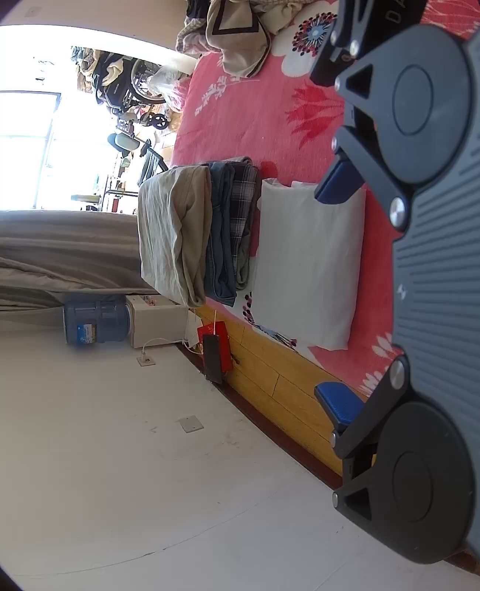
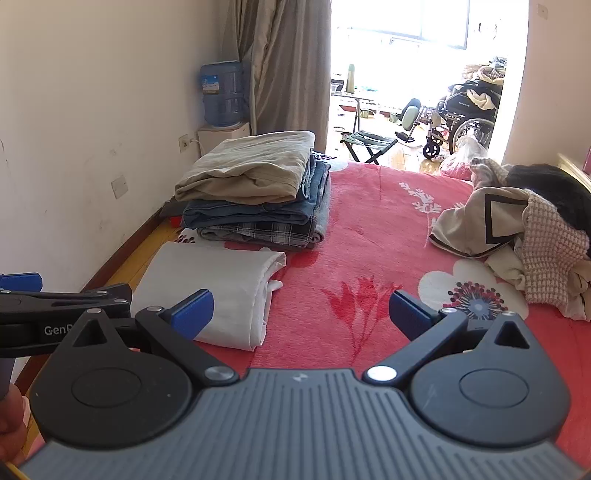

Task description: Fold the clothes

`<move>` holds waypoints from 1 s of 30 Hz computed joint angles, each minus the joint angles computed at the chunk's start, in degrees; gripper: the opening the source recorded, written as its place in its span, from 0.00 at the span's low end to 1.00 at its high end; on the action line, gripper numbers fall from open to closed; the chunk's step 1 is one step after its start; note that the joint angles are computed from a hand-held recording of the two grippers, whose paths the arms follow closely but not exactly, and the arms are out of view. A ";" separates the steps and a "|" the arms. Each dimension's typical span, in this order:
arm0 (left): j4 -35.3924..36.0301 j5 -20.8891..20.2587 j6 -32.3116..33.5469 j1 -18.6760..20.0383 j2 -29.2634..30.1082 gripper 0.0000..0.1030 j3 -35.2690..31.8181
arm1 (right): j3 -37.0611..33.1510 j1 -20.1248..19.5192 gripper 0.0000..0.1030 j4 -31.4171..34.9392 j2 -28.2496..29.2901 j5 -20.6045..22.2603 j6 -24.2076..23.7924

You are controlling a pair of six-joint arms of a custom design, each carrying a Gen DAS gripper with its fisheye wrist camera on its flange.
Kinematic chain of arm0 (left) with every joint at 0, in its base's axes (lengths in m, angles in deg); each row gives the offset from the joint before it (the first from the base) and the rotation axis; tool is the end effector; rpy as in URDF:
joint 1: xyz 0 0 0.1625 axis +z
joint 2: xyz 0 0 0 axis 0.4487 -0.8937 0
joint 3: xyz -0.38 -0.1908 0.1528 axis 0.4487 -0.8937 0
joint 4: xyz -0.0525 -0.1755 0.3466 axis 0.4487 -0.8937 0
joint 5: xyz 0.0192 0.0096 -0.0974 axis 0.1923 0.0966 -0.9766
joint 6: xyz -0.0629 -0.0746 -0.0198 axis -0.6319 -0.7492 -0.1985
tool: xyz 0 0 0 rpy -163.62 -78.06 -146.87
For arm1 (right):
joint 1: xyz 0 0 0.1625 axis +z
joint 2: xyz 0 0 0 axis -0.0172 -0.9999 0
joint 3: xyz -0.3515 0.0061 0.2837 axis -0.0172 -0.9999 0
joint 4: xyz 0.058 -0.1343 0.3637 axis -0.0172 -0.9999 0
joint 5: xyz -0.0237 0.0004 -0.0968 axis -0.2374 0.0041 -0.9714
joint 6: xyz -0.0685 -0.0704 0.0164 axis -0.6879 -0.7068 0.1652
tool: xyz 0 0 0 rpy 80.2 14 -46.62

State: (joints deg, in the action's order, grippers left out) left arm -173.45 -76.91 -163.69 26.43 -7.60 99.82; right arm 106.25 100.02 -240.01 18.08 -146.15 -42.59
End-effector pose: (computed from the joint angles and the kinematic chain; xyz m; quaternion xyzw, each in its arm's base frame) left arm -0.3132 -0.8025 0.1796 -0.1337 0.7483 -0.4475 0.4710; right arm 0.2516 -0.8667 0.1559 0.4072 -0.8438 0.2852 0.2023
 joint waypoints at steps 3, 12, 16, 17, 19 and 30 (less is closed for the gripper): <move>0.20 -0.16 -0.24 -0.02 -0.20 1.00 0.21 | 0.05 0.04 0.99 -0.04 0.00 -0.06 -0.04; 1.12 -0.21 -0.94 -0.05 -0.23 1.00 0.18 | -0.05 0.07 0.99 -0.47 0.12 -0.53 0.05; 2.90 0.13 -2.43 -0.10 -0.22 1.00 -0.18 | 0.12 0.13 0.99 -0.63 0.11 -0.67 0.01; 3.17 0.16 -2.71 -0.10 -0.24 1.00 -0.22 | 0.17 0.15 0.99 -0.65 0.09 -0.69 0.01; 3.33 0.14 -2.97 -0.09 -0.31 1.00 -0.17 | 0.29 0.20 0.99 -0.73 0.05 -0.70 -0.12; 4.97 0.11 -4.71 -0.13 -0.73 1.00 -0.04 | 0.81 0.34 0.99 -1.28 -0.08 -0.92 -0.41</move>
State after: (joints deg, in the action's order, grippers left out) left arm -168.48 -76.80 -168.40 26.29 -8.33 99.79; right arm 107.06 100.36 -241.29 18.00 -147.08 -43.00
